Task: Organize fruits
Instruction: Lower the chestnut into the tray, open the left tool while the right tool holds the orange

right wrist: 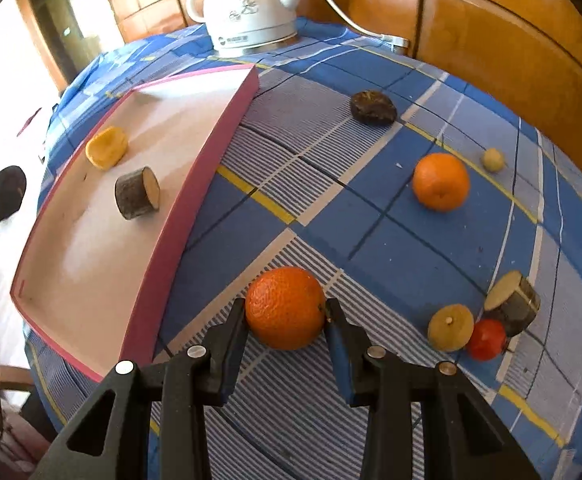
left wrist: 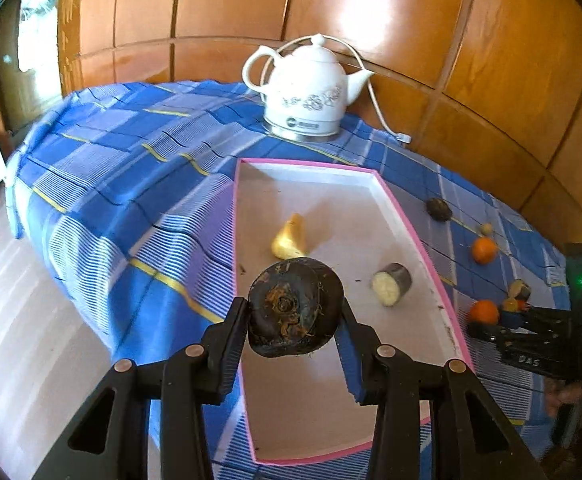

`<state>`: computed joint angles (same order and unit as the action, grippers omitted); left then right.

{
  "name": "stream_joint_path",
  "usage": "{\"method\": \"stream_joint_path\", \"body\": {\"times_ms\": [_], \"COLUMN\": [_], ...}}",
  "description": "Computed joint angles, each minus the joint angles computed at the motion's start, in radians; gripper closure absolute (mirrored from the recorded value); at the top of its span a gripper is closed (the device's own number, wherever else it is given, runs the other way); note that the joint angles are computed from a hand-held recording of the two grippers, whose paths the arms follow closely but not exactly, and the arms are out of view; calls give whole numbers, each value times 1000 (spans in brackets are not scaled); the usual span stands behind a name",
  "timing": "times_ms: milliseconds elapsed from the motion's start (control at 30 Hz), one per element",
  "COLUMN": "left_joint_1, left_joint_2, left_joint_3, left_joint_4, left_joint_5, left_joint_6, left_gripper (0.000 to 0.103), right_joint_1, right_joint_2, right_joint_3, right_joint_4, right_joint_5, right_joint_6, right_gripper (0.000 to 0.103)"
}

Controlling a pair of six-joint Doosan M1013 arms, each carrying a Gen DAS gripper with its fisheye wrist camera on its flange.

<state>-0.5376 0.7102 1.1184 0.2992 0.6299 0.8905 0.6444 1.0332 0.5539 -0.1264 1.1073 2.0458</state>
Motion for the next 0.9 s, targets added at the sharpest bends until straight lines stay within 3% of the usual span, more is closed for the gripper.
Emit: {"method": "stream_joint_path", "body": {"times_ms": [167,333,900], "left_joint_1": [-14,-22,-27], "left_joint_2": [-9,-10,0], "left_joint_3": [11,7,-19], "left_joint_4": [111,146,162], "left_joint_5": [1,2,2], "left_joint_6": [-69,-76,-56], "left_gripper": [60,60,62], "right_joint_1": [1,1,8], "right_joint_2": [-11,-11,-4], "right_joint_3": [25,27,17], "right_joint_4": [-6,-7,-43], "right_joint_5": [-27,-35,-20], "right_joint_6": [24,32,48], "right_gripper": [65,65,65]}}
